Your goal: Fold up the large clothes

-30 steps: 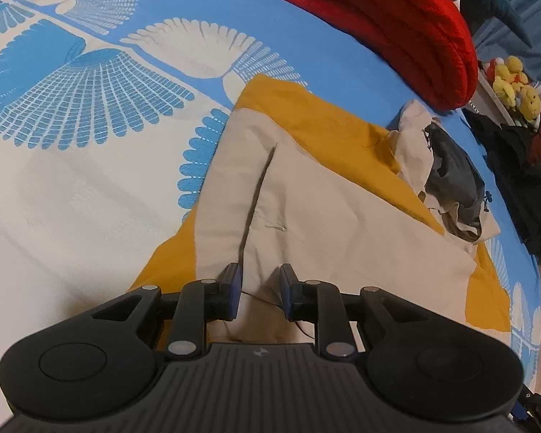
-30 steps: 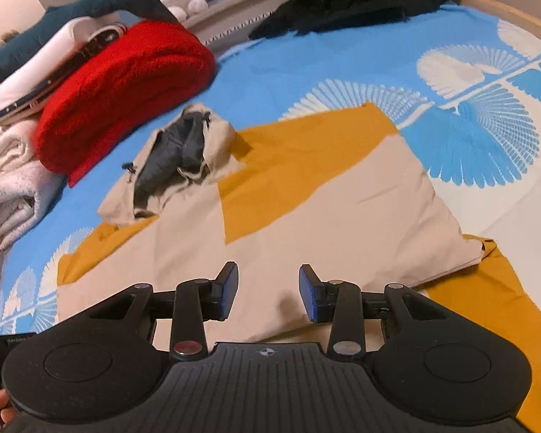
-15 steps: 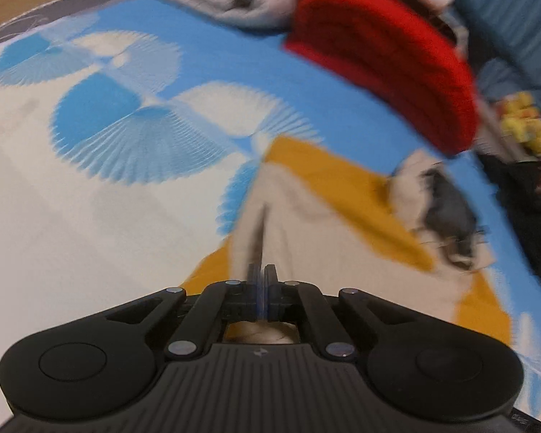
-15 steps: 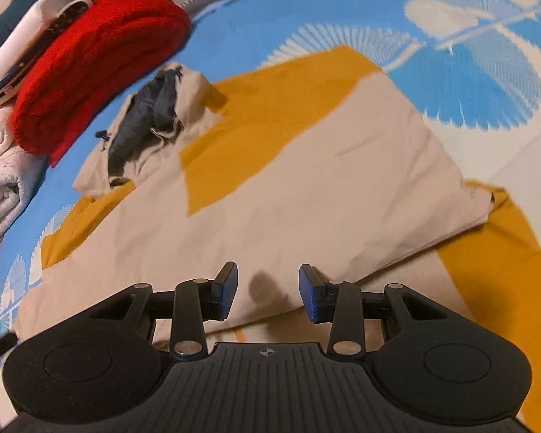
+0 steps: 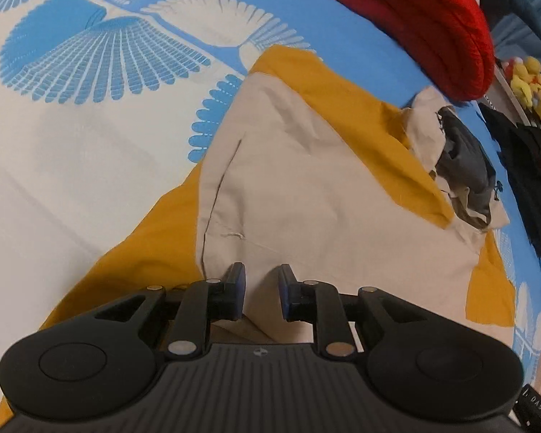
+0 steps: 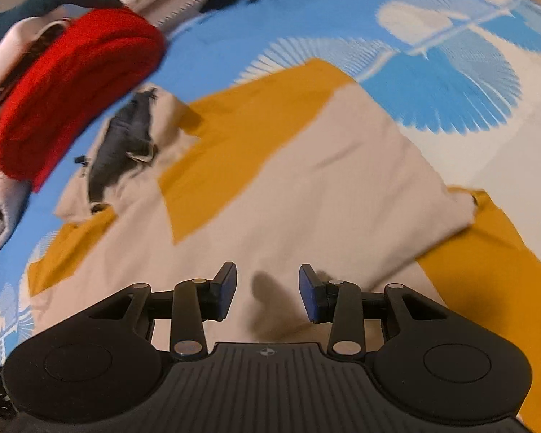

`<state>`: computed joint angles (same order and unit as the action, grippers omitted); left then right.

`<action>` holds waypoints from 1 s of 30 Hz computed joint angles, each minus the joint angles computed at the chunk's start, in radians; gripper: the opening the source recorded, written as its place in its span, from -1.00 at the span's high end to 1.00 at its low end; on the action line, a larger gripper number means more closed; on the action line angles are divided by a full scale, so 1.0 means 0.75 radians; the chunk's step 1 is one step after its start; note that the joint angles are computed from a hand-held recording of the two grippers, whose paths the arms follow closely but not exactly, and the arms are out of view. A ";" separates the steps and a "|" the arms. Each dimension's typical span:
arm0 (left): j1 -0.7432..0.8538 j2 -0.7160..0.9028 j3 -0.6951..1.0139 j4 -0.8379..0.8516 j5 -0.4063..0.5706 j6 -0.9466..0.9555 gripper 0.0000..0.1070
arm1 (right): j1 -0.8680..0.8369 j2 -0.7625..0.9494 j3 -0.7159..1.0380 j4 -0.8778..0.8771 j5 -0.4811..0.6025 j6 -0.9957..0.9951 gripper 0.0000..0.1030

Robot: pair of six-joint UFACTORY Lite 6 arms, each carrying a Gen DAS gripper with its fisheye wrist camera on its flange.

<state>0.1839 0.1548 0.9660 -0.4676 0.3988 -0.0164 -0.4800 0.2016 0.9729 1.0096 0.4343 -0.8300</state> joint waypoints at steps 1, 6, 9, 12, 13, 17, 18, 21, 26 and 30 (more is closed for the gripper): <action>-0.011 -0.011 0.002 0.041 -0.001 -0.041 0.60 | -0.014 0.016 0.005 0.044 0.007 -0.033 0.22; -0.099 -0.057 0.003 0.259 -0.063 -0.215 0.42 | -0.081 0.161 0.104 -0.108 0.017 0.225 0.23; -0.083 0.014 0.027 0.196 -0.025 -0.173 0.44 | -0.090 0.169 0.125 -0.093 0.041 0.204 0.23; -0.140 -0.033 0.033 0.427 -0.015 -0.396 0.43 | -0.080 0.163 0.136 -0.185 0.031 0.300 0.23; -0.170 -0.067 0.027 0.496 -0.018 -0.457 0.42 | -0.071 0.137 0.126 -0.228 0.016 0.331 0.23; -0.319 -0.196 -0.010 0.782 -0.047 -0.691 0.28 | -0.050 -0.016 0.051 -0.186 -0.004 0.162 0.22; -0.360 -0.212 -0.016 0.877 -0.055 -0.778 0.25 | -0.042 -0.066 0.020 -0.169 -0.020 0.093 0.22; -0.481 -0.283 -0.050 1.137 -0.051 -1.036 0.21 | -0.040 -0.174 -0.044 -0.126 -0.045 -0.069 0.20; -0.668 -0.352 -0.083 1.537 -0.025 -1.459 0.04 | -0.099 -0.288 -0.096 -0.115 0.017 -0.182 0.18; -0.807 -0.382 -0.097 1.770 0.017 -1.694 -0.12 | -0.156 -0.352 -0.121 -0.127 0.083 -0.218 0.18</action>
<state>-0.4216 -0.1315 0.8933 0.8596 0.4113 -1.2869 -0.5968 -0.0625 0.8819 0.9144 0.4967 -0.9938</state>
